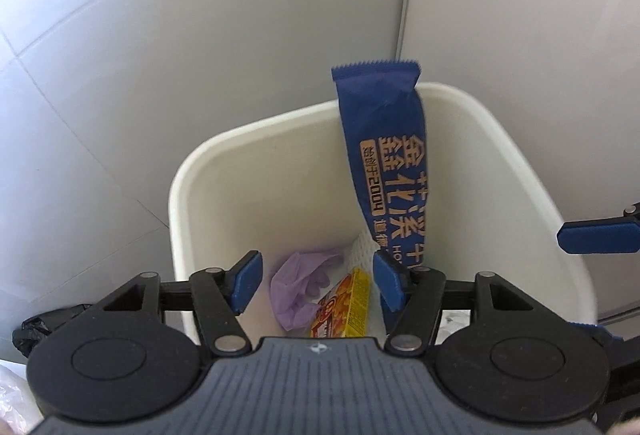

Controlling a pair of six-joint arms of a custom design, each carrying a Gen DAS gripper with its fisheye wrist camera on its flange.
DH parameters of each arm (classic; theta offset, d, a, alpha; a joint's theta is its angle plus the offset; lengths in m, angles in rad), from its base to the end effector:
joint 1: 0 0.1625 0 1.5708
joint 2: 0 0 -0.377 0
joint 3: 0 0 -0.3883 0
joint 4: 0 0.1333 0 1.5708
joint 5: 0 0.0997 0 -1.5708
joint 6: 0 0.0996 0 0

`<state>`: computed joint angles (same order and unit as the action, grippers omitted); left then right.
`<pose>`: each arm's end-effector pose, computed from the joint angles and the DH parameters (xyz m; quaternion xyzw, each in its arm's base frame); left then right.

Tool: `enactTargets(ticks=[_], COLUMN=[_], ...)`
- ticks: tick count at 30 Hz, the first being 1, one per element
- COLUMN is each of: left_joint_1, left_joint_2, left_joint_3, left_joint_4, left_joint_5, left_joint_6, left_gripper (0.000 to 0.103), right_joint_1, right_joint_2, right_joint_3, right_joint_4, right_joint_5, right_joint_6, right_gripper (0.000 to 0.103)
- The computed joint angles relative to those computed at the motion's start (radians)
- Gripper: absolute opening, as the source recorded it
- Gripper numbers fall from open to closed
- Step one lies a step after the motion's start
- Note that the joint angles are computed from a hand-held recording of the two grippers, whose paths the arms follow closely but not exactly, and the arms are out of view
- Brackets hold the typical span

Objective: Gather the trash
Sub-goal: 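Open the left tool to drop the glove while the right tool releases the tissue, then move both open tools back up to the cabbage leaves on the counter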

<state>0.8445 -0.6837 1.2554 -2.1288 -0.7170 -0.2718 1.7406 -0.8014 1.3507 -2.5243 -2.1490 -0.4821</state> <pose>-0.3208 -0.6749 0.1237 0.2078 0.8862 -0.1927 0.3665 0.1991 -0.6943 0.1931 0.2465 -0.9079 0.1466 0.3058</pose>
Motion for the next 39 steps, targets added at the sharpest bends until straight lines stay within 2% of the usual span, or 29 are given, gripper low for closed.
enactTargets(ticks=[1, 6, 10, 20, 31, 39], left_joint_1=[-0.007, -0.043, -0.069, -0.138, -0.217, -0.260], left_joint_2=[-0.011, -0.072, -0.122, -0.207, -0.290, -0.296], left_joint_3=[0.015, 0.084, 0.131, 0.198, 0.201, 0.144], left_joint_4=[-0.009, -0.024, -0.031, 0.005, 0.116, 0.114], left_joint_5=[0.004, 0.012, 0.018, 0.054, 0.060, 0.052], left_joint_6=[-0.005, -0.050, -0.079, -0.160, -0.250, -0.223], left_gripper=[0.064, 0.070, 0.080, 0.095, 0.102, 0.102], right_joint_1=[0.004, 0.032, 0.056, 0.114, 0.196, 0.236], right_joint_2=[-0.009, -0.052, -0.090, -0.167, -0.275, -0.361], right_joint_3=[0.010, 0.058, 0.103, 0.182, 0.216, 0.184], right_joint_4=[-0.007, -0.032, -0.052, -0.058, 0.024, 0.084], right_joint_5=[-0.001, -0.005, -0.007, -0.047, -0.063, -0.038], right_joint_6=[-0.002, -0.007, -0.039, -0.082, -0.088, -0.081], right_gripper=[0.068, 0.072, 0.079, 0.085, 0.092, 0.096])
